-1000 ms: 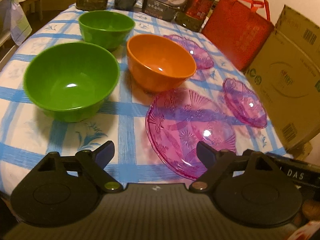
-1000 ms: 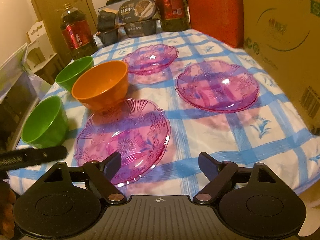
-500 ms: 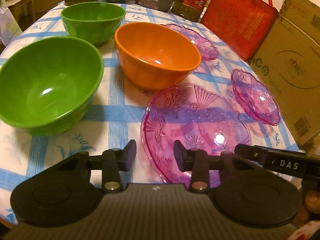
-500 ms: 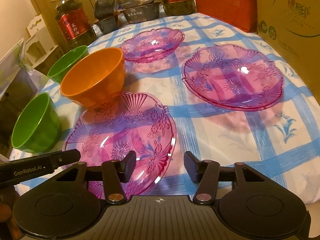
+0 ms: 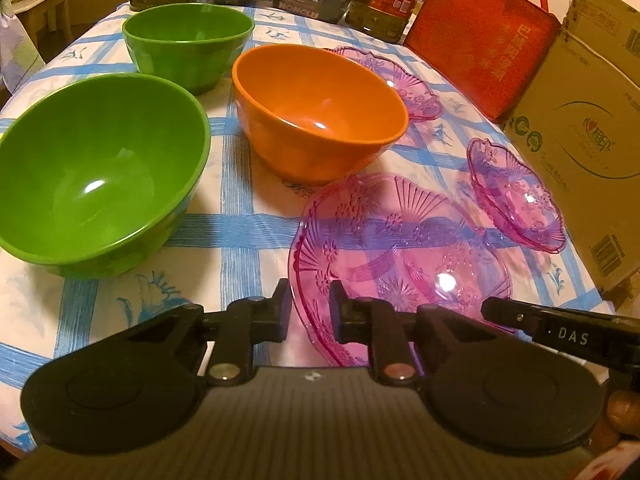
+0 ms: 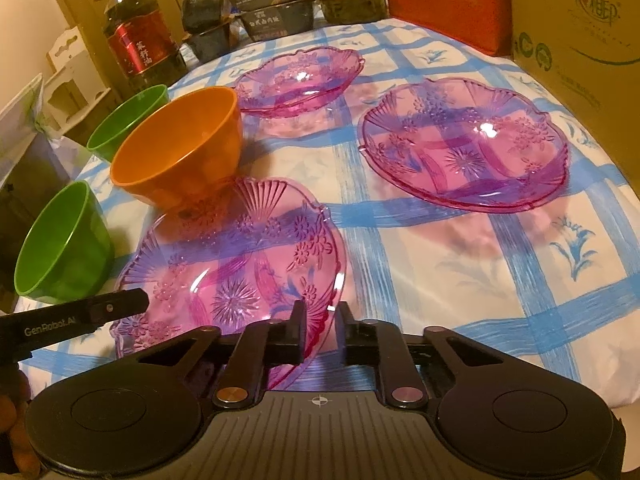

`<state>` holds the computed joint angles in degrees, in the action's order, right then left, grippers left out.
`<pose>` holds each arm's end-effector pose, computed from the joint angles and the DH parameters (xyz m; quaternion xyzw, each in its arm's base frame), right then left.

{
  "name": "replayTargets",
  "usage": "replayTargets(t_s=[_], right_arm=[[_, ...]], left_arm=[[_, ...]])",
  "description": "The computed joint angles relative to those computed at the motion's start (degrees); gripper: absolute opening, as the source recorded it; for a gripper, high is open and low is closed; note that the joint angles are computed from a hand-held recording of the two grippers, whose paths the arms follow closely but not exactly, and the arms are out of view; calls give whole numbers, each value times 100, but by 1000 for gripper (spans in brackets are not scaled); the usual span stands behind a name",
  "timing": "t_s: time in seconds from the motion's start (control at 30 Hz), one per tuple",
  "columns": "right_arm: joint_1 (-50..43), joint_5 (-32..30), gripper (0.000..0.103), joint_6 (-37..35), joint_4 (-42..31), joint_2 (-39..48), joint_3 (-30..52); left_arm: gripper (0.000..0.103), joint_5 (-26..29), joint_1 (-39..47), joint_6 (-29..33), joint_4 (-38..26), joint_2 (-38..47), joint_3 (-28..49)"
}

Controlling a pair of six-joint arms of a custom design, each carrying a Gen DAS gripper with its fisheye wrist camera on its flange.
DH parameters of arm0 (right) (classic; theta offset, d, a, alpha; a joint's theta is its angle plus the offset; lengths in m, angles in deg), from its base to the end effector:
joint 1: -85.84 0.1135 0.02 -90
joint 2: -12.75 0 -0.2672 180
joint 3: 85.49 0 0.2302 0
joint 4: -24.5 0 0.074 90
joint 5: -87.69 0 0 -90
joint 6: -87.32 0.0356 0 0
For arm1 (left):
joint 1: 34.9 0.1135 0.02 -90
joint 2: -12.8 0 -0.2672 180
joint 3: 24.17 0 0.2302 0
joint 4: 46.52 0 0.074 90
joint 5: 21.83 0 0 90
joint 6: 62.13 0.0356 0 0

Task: Organize plates and bowls

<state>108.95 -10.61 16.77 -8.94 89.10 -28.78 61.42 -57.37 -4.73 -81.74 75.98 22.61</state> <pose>0.2181 0.0987 0.2085 -0.0531 0.9448 0.1786 0.2694 0.1755 -0.0681 0.2012 -0.1025 0.9374 -0.1024 0.3167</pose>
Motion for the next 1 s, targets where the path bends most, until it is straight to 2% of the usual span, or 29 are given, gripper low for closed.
replayTargets(t_s=[0.3,0.57,0.77,1.0], right_arm=[[84,127,13,174,-593,-815,-137],[-146,246,13,192,-1194,-1383,201],[-642,21,13,-73,-1365,-1030,1042],[-961,-183,13,-259,-1072,107,2265]], left_arm=[[15,-149,-393,-160,-488,-463,108],[15,-81,-586,22,-811,-387,798],[15,215,-243,501,-840,244,1766],[15,588,438,1316,-800,1560,3291]])
